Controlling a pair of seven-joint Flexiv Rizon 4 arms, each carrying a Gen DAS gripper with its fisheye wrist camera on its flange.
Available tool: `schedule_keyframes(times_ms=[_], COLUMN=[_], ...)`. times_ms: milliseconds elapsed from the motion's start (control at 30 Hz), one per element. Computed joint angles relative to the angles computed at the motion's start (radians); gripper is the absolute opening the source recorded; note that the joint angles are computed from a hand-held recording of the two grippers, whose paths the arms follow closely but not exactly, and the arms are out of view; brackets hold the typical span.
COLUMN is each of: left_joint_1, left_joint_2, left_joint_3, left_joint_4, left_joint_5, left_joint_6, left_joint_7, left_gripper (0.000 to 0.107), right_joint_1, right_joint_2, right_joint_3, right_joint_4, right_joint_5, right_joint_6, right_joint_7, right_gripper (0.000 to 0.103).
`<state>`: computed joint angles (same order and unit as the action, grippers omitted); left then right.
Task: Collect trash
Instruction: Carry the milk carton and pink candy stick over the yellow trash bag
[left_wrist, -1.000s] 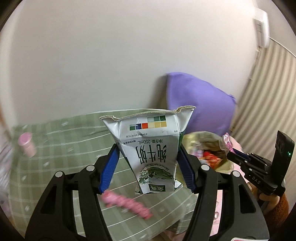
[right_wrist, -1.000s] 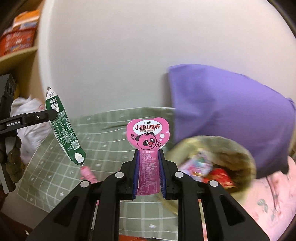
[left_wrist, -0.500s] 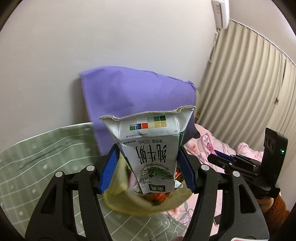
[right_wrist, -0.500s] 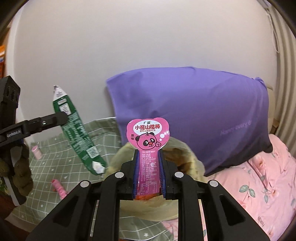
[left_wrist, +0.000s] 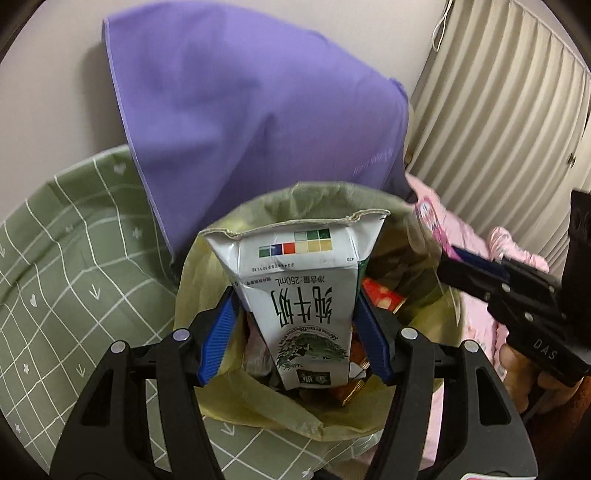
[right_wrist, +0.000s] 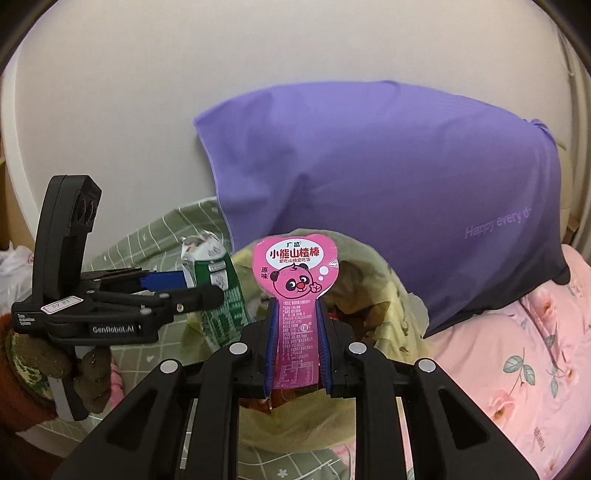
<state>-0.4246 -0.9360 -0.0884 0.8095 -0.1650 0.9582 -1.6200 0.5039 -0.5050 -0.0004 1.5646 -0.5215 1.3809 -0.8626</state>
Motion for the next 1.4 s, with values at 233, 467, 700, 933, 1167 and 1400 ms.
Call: schedule_keyframes(times_ms=[233,467,700,933,1167,1400], left_joint_1=[0.006,0.018,0.018,0.004,0.008,0.004], left_joint_2=[-0.032,-0.008,0.022,0.006,0.031,0.060], left_joint_3=[-0.009,-0.019,-0.017,-0.003,-0.006,0.001], left_joint_4=[-0.026,0.008,0.057,0.015,0.057,0.102], left_joint_5=[-0.021,-0.033,-0.036,-0.024,-0.023,-0.021], left_joint_6=[-0.024,0.011,0.018,0.004,0.029,0.079], left_joint_7=[-0.025,-0.015,-0.014,-0.052,-0.077,-0.108], left_gripper=[0.058,0.058,0.058,0.058,0.060,0.065], right_joint_1=[0.016,0.035,0.046,0.054,-0.004,0.012], right_joint_2=[-0.005,-0.005,0.006,0.013,-0.006,-0.020], right_joint_3=[-0.020,-0.051,-0.080,-0.099,-0.023,-0.037], right_joint_4=[0.001,0.006,0.028,0.050,0.028,0.015], right_joint_5=[-0.036,-0.079,-0.126,-0.158,-0.111,-0.055], right_joint_6=[-0.019,-0.023,0.003,0.046,0.050,0.046], right_joint_7=[0.000,0.050,0.115,0.164,0.061,0.030], right_gripper=[0.019,0.019,0.020,0.020,0.020,0.021])
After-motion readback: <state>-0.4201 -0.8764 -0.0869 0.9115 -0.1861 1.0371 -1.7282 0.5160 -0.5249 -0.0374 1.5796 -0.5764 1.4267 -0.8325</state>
